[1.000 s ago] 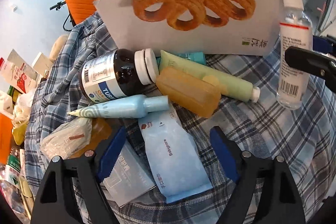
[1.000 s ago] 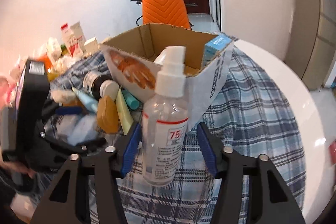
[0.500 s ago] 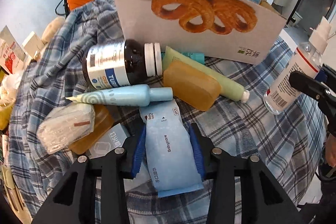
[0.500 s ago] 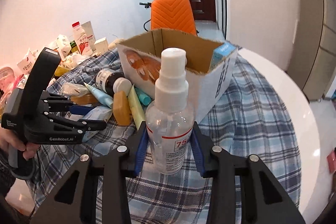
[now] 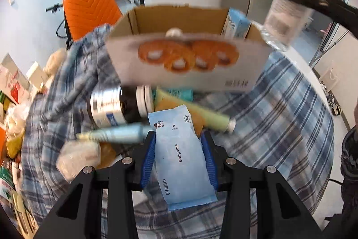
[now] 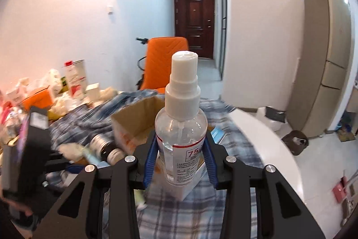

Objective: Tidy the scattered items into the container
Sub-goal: 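Lower the spray bottle into the cardboard box and open the right gripper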

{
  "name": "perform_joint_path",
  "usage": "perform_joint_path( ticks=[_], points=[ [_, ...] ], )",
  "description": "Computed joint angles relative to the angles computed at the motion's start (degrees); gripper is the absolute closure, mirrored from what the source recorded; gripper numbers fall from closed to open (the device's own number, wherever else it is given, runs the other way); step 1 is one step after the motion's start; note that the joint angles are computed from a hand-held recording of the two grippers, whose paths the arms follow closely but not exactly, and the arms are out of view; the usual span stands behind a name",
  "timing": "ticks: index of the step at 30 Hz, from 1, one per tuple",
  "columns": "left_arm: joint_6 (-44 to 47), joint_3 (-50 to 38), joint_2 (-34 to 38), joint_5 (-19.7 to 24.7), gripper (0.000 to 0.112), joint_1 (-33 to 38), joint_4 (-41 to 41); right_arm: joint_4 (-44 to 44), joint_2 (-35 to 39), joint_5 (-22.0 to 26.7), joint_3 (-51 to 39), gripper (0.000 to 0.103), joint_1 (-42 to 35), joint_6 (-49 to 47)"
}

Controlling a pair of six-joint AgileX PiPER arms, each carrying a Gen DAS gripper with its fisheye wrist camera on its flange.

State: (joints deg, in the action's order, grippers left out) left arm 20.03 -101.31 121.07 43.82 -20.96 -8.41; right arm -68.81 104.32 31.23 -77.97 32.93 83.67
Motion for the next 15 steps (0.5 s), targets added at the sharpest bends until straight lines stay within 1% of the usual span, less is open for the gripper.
perform_joint_path(
  ticks=[1,2,4,6,8,10,15],
  points=[
    [0.6,-1.7,0.4,0.1,0.069,0.6,0.1,0.1,0.7,0.4,-1.2,0.066,-0.3,-0.5],
    [1.9,-5.3,2.3,1.1,0.069,1.8,-0.5,0.4,1.4,0.7,-2.3,0.066,-0.6,-1.2],
    [1.0,-8.7,2.9,2.0,0.069,1.4,-0.3,0.2,2.7,1.1,-3.8,0.066,-0.9,-1.3],
    [0.8,-13.0,4.4,3.4,0.069,1.9,-0.4,2.1,4.4,1.3,-5.6,0.066,-1.2,-3.4],
    [-1.1,-14.1,4.0,3.0,0.069,1.2,0.7,4.5,5.9,1.1,-7.0,0.066,-1.5,-5.5],
    [-2.3,-17.6,5.2,3.9,0.069,1.2,1.0,6.9,7.0,1.2,-8.0,0.066,-1.7,-8.0],
    [-3.1,-21.0,6.8,5.2,0.069,1.0,0.8,9.4,9.5,3.0,-9.7,0.066,-1.4,-10.8]
  ],
)
